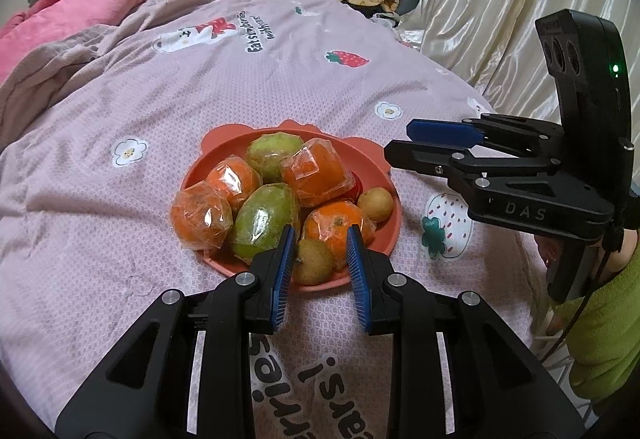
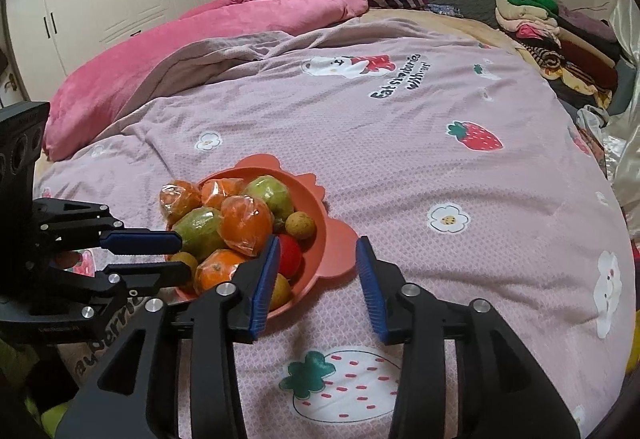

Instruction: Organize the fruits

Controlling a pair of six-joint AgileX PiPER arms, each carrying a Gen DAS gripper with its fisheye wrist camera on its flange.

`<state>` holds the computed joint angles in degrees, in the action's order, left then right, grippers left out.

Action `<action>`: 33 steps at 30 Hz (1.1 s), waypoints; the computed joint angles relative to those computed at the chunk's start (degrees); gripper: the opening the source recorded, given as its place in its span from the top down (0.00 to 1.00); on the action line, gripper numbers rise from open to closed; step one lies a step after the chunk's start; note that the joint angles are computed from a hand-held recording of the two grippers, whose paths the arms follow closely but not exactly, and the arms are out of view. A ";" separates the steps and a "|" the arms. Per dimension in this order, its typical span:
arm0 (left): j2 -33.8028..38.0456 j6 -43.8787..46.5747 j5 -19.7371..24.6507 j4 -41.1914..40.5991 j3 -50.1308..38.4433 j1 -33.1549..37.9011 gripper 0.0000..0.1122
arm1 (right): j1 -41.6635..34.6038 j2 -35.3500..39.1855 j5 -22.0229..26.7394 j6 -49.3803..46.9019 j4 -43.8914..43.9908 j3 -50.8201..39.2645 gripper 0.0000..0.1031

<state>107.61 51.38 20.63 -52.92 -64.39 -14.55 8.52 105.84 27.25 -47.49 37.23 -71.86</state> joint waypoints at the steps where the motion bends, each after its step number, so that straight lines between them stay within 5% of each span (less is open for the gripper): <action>1: -0.11 0.28 -0.03 -0.29 0.09 0.06 0.83 | -0.02 -0.06 -0.02 0.10 -0.07 0.07 0.60; 18: -2.84 4.13 -0.81 -4.92 1.95 1.12 0.76 | -0.36 -4.42 -2.52 1.70 -0.86 4.74 0.34; 33: -10.55 6.67 -3.63 -8.10 8.02 2.20 0.56 | 0.83 -12.71 -5.84 4.08 -1.15 12.12 0.14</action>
<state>97.06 58.04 17.00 -61.02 -56.37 -12.35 9.35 93.13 21.41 -43.41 36.08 -59.74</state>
